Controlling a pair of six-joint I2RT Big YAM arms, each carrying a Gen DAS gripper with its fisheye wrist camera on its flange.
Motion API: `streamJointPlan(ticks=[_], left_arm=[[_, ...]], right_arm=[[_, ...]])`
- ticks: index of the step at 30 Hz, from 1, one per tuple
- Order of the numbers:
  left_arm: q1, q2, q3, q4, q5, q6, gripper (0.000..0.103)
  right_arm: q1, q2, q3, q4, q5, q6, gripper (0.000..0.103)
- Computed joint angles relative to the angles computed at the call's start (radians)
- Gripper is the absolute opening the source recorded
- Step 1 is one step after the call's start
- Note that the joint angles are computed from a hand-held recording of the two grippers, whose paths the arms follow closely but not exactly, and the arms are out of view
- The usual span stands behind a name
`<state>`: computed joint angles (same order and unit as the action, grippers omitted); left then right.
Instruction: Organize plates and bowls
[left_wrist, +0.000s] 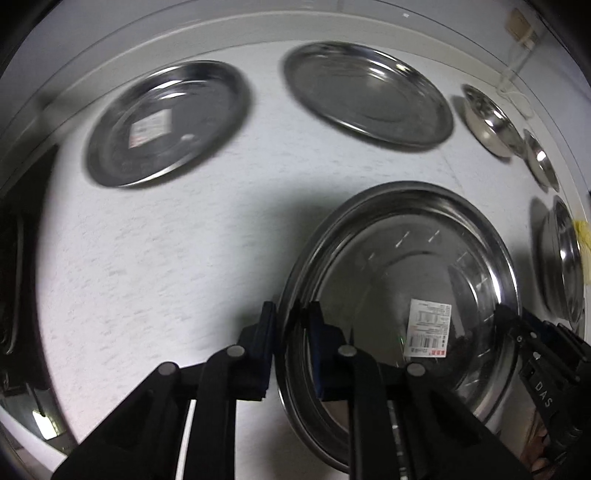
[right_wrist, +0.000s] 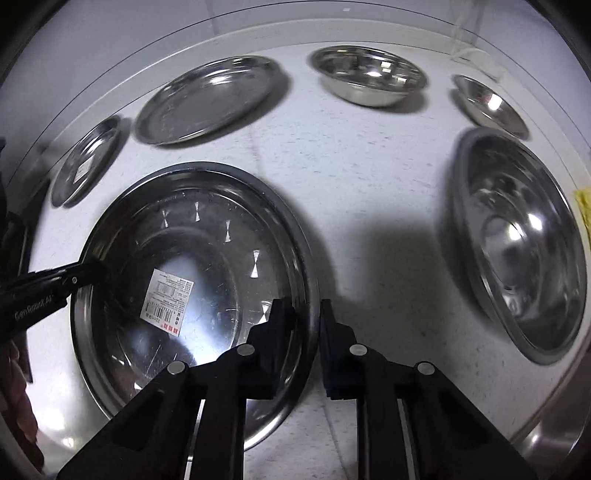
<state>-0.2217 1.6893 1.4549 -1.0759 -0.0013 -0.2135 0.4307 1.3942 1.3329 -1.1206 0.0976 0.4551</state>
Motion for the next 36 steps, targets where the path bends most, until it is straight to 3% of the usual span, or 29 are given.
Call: streamJointPlan(ticks=[7,14,24,29,30,31,32,34,36], left_arm=[[0.11,-0.137,-0.095,-0.015,-0.061,-0.041,0.015],[0.217,-0.202,-0.155,-0.04,-0.096,-0.062,0.015],[0.23,-0.223,-0.243,-0.017,-0.136,-0.113,0.014],[0.21,-0.234,-0.236,-0.019,-0.19,-0.104,0.015],[0.2,-0.237,-0.226,-0.028,-0.223,-0.103,0.015],[0.189,-0.246,-0.217,-0.035,-0.262,-0.102,0.016],[0.181,-0.259,-0.215,-0.036,-0.286,-0.1,0.016],[0.168,-0.278,-0.184,-0.041,-0.297,-0.094,0.016],[0.159,-0.279,-0.131,-0.046,-0.273,-0.081,0.016]], right_arm=[[0.112,0.085,0.153,-0.011,-0.036,-0.111,0.015],[0.183,0.171,0.227,-0.017,-0.078,-0.209,0.015],[0.213,0.281,0.297,-0.042,-0.095,-0.267,0.014],[0.21,0.271,0.286,-0.029,-0.106,-0.271,0.015],[0.21,0.265,0.283,-0.023,-0.097,-0.27,0.017],[0.205,0.257,0.281,-0.021,-0.09,-0.271,0.027],[0.196,0.242,0.276,-0.016,-0.088,-0.269,0.044],[0.171,0.215,0.268,-0.001,-0.104,-0.257,0.06],[0.136,0.199,0.278,0.006,-0.109,-0.238,0.06]])
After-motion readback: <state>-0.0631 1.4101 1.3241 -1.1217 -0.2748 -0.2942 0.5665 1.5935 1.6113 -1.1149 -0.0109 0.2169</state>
